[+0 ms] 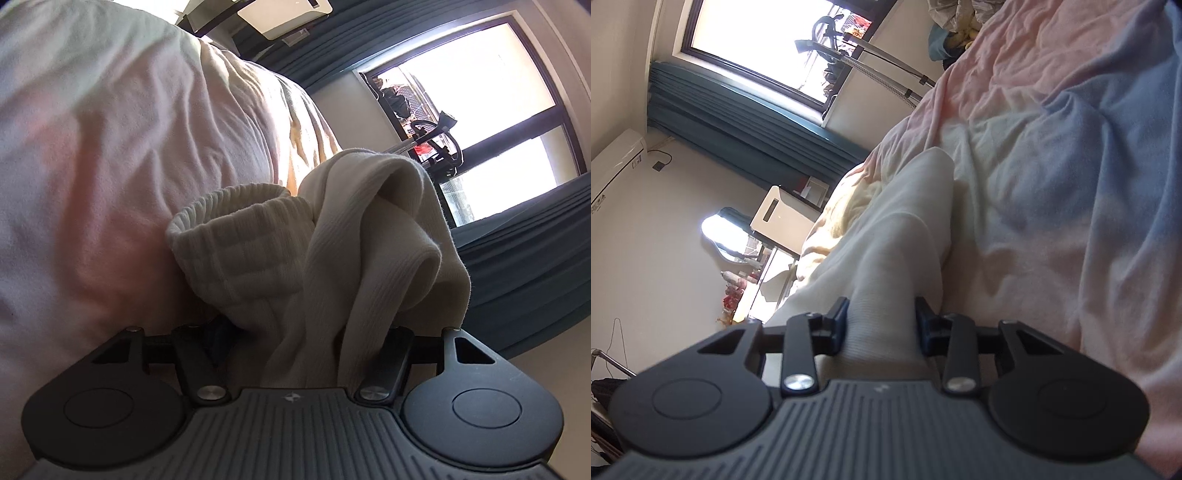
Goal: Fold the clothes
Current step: 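Grasp the folded sweatpants with both grippers and lift the bundle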
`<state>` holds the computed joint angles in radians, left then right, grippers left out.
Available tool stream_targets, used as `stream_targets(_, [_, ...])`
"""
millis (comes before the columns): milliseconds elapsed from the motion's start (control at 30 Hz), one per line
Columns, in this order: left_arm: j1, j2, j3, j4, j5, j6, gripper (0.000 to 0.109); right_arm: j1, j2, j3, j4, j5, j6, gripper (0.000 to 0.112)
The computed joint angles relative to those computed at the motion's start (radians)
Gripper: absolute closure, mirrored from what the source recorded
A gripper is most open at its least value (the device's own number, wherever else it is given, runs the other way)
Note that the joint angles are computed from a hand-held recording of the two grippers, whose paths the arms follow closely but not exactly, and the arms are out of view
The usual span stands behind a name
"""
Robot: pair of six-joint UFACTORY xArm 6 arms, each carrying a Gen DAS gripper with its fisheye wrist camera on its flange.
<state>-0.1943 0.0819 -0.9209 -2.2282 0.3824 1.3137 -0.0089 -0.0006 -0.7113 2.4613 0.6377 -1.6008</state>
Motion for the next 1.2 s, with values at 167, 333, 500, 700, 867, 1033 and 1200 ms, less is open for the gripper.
stream_targets(167, [0.025,-0.039,0.028,0.035,0.052,-0.04,0.068,0.041,-0.07,-0.004,0.105,-0.087,-0.1,0.087])
stream_targets(333, [-0.021,-0.14,0.038,0.083,0.023,-0.029,0.073,0.047,-0.224,0.034,0.098,-0.148,-0.082,0.09])
stream_targets(500, [-0.178,-0.193,-0.035,0.127,-0.047,-0.044,0.073,-0.057,-0.468,0.134,0.032,-0.181,-0.028,0.09])
stream_targets(700, [-0.429,-0.089,-0.23,-0.073,-0.126,0.17,0.073,-0.418,-0.73,0.264,-0.354,-0.083,0.282,0.09])
stream_targets(867, [-0.597,0.174,-0.495,-0.087,-0.113,0.147,0.073,-0.832,-0.71,0.238,-0.602,0.133,0.367,0.09])
stream_targets(1033, [-0.705,0.457,-0.772,0.078,-0.141,-0.017,0.073,-1.036,-0.531,0.13,-0.739,0.144,0.225,0.09])
stream_targets(1200, [-0.736,0.685,-0.96,0.273,-0.101,-0.223,0.073,-1.112,-0.328,0.079,-0.714,0.107,0.074,0.09])
